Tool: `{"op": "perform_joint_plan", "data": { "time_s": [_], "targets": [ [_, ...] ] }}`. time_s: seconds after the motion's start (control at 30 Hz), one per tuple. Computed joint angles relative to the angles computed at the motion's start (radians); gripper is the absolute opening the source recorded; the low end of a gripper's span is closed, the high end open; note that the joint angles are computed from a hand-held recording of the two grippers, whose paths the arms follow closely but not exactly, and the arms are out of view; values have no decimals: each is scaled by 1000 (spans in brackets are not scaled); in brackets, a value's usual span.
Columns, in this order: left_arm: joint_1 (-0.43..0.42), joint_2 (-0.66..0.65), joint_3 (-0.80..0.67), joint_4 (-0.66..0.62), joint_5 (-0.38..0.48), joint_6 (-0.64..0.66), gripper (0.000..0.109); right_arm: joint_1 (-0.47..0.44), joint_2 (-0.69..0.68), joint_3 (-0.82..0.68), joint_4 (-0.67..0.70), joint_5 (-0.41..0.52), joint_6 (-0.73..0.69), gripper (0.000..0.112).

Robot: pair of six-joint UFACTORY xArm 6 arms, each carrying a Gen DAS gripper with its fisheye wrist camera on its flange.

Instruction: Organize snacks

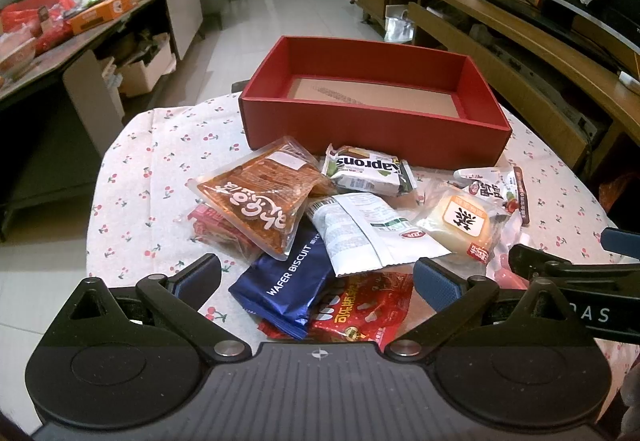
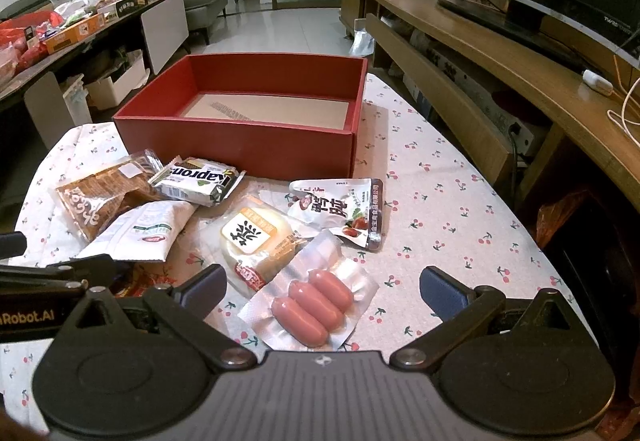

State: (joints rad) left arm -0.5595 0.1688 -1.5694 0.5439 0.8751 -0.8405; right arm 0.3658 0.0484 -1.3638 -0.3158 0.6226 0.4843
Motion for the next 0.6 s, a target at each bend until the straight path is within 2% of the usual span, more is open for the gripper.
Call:
{"op": "perform_joint_plan", "data": {
  "time_s": [0.6],
  "targets": [
    [-1, 0, 3, 0, -2, 3, 103, 1, -3, 4, -2, 5, -2, 103]
  ]
}}
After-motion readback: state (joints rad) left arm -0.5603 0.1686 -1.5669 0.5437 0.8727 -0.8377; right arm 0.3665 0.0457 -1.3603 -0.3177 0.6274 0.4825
